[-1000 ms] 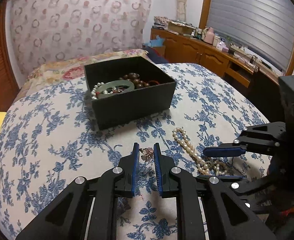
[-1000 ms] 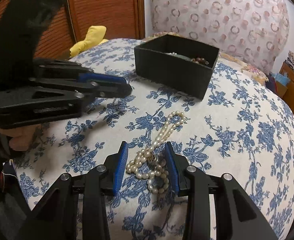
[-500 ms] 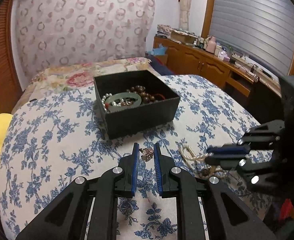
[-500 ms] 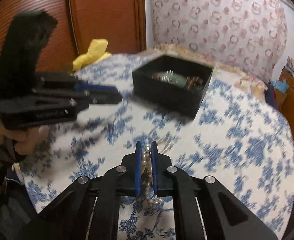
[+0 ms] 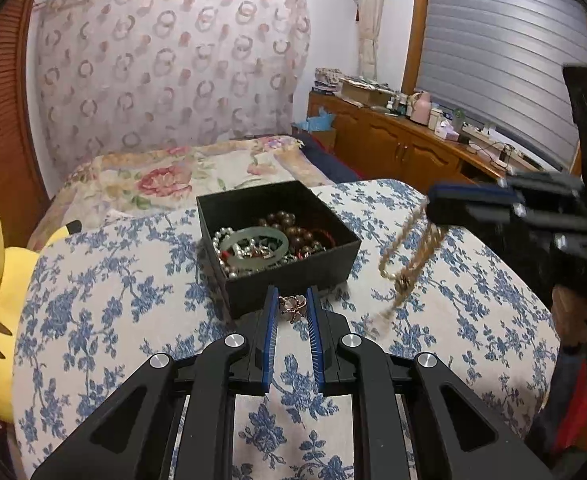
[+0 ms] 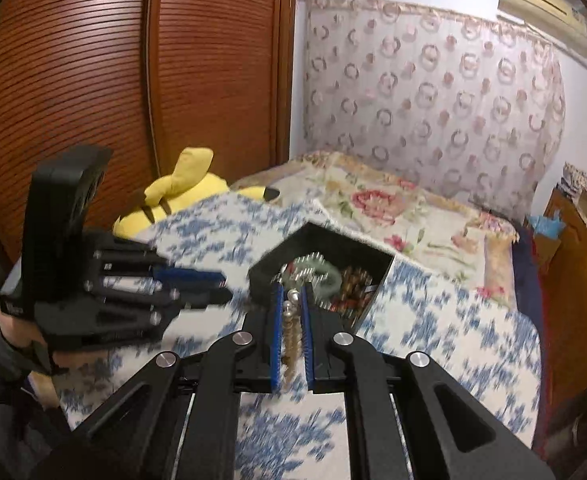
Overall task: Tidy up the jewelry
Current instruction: 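Carry the brooch into the box while the right gripper carries the pearl necklace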
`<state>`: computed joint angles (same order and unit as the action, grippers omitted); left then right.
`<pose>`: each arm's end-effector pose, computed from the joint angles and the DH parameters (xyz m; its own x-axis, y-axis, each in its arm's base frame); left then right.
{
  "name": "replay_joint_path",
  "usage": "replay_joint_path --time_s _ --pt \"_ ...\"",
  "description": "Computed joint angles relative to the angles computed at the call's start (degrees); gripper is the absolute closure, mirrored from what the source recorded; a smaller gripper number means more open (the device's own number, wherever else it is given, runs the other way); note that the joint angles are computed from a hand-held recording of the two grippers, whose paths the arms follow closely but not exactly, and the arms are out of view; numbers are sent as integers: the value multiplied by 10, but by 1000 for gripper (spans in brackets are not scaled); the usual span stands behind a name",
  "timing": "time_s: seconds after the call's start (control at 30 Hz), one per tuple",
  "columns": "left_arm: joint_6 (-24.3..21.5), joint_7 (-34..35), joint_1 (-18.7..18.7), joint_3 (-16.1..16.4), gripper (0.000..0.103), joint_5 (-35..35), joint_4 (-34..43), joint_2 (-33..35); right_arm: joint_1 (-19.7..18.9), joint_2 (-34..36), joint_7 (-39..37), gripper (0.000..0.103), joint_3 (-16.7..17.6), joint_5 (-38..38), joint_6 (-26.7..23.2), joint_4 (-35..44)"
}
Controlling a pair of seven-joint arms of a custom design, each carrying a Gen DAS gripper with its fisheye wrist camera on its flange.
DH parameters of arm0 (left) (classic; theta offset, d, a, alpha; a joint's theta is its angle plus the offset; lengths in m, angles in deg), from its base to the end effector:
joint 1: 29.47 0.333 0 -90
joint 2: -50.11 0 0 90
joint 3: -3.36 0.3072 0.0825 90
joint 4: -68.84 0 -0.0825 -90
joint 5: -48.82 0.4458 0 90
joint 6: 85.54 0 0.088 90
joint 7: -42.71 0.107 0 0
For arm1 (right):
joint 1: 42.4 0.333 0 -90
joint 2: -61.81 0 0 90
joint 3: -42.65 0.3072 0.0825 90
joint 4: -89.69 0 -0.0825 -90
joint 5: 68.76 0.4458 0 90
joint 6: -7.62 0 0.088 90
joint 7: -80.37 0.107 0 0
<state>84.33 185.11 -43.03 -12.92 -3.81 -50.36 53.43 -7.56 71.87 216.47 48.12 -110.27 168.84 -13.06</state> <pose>0.5865 -0.2721 0.4352 -0.5883 -0.8024 0.1004 -0.5452 0.3019 -0.7820 0.5241 0.4819 0.5088 0.4492 -0.8930 0.0263 -0.5196 -0.2851 -0.8054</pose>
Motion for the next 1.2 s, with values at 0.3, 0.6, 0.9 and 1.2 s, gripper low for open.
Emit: replay_joint_path --time_s 0.3,0.6,0.9,1.2 --pt "11 -29 5 -2 90 40 29 14 9 47 -10 93 -22 -27 -24 97" --pt "15 -103 20 -10 90 129 73 56 11 92 -22 93 -39 -2 -34 161" --pt "4 -193 38 -21 90 222 125 111 5 133 -77 92 -37 100 -49 176" --pt "-8 -261 52 -34 89 289 172 158 13 131 -80 91 -49 126 -47 154"
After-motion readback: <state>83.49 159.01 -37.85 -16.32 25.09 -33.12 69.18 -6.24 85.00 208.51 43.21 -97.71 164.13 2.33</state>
